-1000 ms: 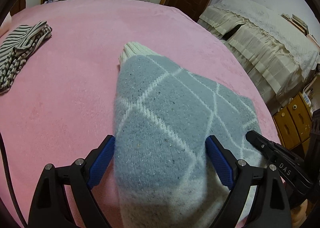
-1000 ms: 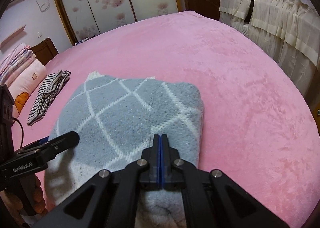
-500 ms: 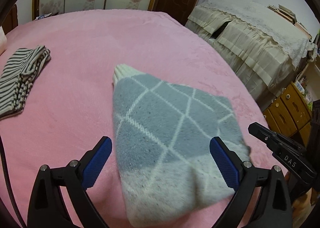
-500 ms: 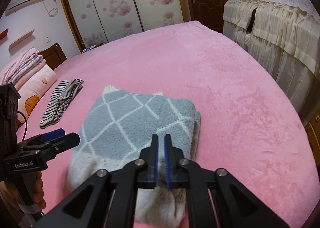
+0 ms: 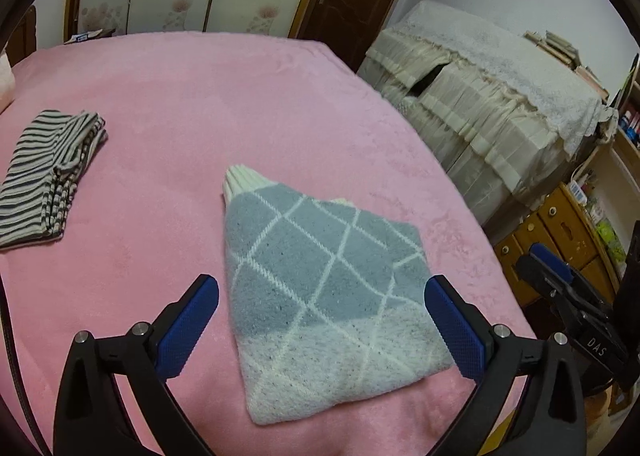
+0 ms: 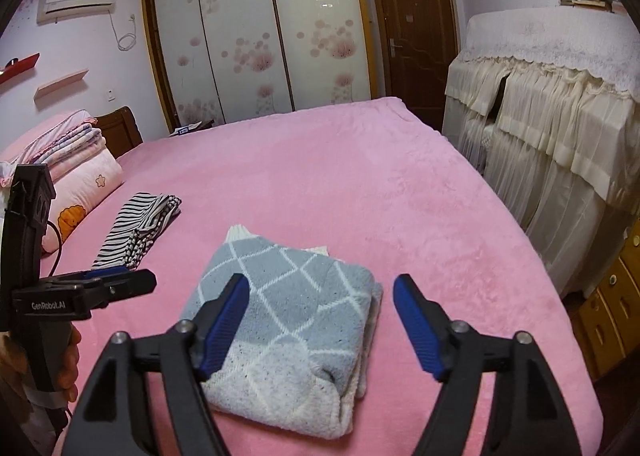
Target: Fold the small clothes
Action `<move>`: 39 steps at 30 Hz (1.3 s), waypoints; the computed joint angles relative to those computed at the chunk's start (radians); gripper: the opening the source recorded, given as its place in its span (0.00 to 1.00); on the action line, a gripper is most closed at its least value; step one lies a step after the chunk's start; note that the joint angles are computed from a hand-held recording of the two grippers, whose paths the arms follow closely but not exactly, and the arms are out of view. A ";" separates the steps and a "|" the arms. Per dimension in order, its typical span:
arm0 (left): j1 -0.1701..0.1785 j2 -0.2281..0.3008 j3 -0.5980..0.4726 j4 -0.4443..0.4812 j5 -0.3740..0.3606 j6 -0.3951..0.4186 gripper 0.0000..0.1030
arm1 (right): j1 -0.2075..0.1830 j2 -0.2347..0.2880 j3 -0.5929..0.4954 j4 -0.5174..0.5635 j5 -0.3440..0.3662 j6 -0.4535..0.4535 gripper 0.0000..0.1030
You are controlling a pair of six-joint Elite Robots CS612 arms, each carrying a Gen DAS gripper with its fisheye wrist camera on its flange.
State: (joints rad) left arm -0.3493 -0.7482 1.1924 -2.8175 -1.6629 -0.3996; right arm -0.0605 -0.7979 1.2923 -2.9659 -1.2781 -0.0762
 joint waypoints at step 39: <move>0.022 0.184 -0.174 0.200 -0.116 -0.132 0.69 | -0.049 0.224 -0.261 0.530 0.367 0.178 0.45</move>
State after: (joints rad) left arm -0.3272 -0.5645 1.0181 -2.6170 -1.7785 -0.5318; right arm -0.1097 -0.5742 1.0316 -2.4360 -0.9114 0.1014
